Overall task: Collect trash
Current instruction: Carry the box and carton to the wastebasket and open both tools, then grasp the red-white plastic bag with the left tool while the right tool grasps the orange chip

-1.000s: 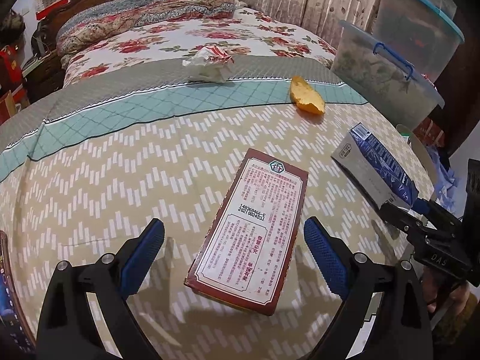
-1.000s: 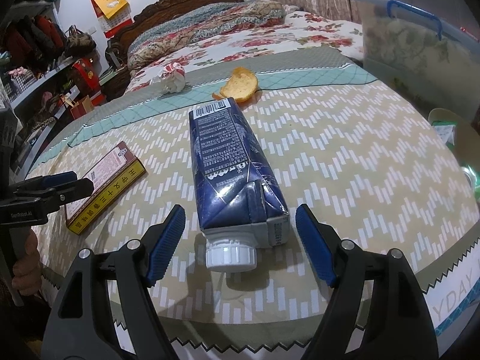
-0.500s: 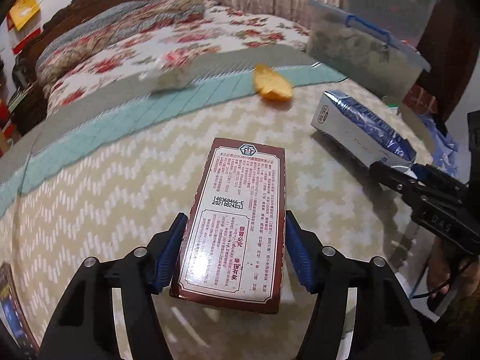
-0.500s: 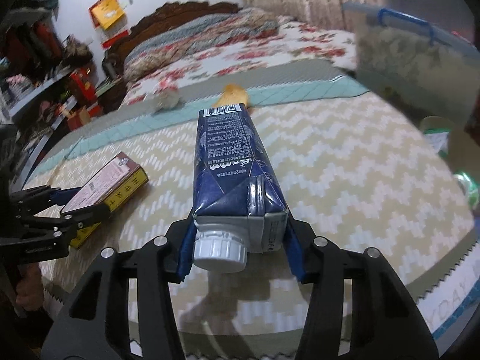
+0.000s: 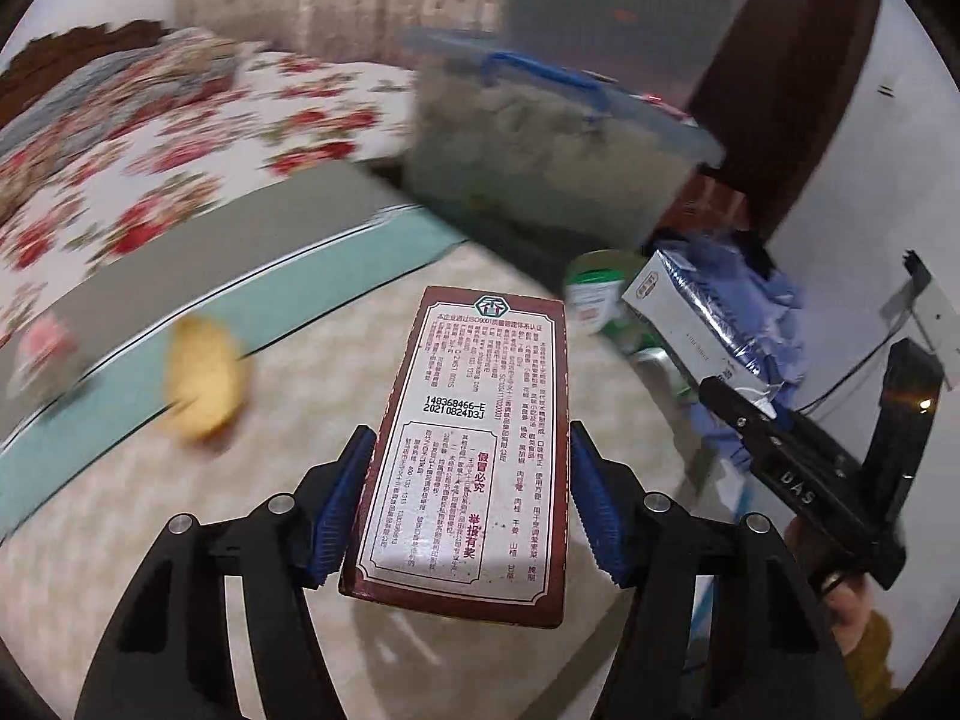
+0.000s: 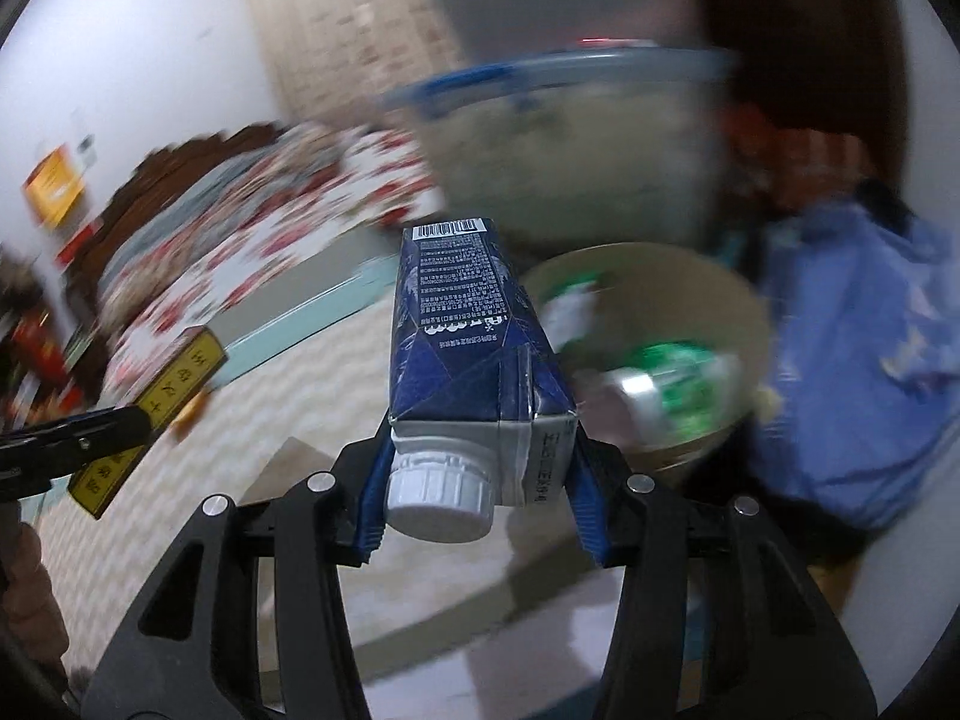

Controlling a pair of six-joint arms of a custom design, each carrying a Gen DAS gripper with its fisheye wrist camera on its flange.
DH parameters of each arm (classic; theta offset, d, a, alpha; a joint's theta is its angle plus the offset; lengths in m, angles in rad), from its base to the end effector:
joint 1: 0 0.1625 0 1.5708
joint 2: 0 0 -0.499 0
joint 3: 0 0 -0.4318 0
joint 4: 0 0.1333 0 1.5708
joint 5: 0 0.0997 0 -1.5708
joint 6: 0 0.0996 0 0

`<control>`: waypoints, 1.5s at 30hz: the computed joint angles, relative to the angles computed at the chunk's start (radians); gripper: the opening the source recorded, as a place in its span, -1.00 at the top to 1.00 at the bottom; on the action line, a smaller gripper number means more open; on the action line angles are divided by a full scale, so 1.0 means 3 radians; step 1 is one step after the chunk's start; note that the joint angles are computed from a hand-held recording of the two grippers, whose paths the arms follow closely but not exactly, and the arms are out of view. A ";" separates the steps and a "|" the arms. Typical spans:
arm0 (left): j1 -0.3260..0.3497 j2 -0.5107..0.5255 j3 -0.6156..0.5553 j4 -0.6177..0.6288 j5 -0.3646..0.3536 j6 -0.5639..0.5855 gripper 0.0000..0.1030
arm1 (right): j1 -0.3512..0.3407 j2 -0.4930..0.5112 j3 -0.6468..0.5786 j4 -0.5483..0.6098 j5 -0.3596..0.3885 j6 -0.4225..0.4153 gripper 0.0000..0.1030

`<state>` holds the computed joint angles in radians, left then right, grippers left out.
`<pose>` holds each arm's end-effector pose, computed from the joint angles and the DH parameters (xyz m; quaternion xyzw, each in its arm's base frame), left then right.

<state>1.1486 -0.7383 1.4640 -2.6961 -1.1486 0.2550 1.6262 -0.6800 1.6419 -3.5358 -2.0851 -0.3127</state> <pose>-0.1769 -0.8187 0.1669 0.2791 0.9177 -0.2105 0.1884 0.1264 -0.7559 0.1595 0.0350 -0.8561 0.4325 0.2808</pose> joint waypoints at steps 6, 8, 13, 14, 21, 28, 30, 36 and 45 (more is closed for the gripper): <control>-0.0104 0.0554 -0.0730 0.0455 -0.0252 -0.0133 -0.16 | -0.0255 -0.0075 -0.0297 0.0268 -0.0170 0.0209 -0.01; -0.0118 0.0702 -0.0933 0.0582 -0.0304 -0.0192 -0.17 | -0.0323 -0.0042 -0.0469 0.0500 -0.0176 0.0232 -0.04; -0.0143 0.1144 -0.1565 0.0988 -0.0452 -0.0345 -0.17 | -0.0449 -0.0106 -0.0458 0.0565 -0.0027 0.0372 -0.38; -0.0149 0.1208 -0.1647 0.1037 -0.0451 -0.0358 -0.17 | -0.0456 -0.0098 -0.0457 0.0515 -0.0024 0.0358 -0.38; -0.0168 0.1615 -0.2196 0.1512 -0.0260 -0.0517 -0.46 | -0.0507 -0.0225 -0.0180 0.0124 0.0035 0.0359 -0.38; -0.0112 0.1216 -0.1657 0.1077 -0.0324 -0.0558 -0.46 | -0.0497 -0.0285 -0.0093 0.0084 0.0212 0.0493 -0.38; -0.0082 0.1022 -0.1416 0.0823 -0.0315 -0.0565 -0.46 | -0.0464 -0.0284 -0.0076 0.0089 0.0254 0.0480 -0.38; 0.0011 0.0524 -0.0841 0.0178 -0.0043 -0.0658 -0.46 | -0.0302 -0.0244 -0.0051 0.0145 0.0389 0.0408 -0.38; 0.0326 -0.0116 -0.0362 -0.0375 0.0663 -0.0786 -0.46 | -0.0004 0.0046 -0.0363 0.0614 0.0518 0.0214 -0.38</control>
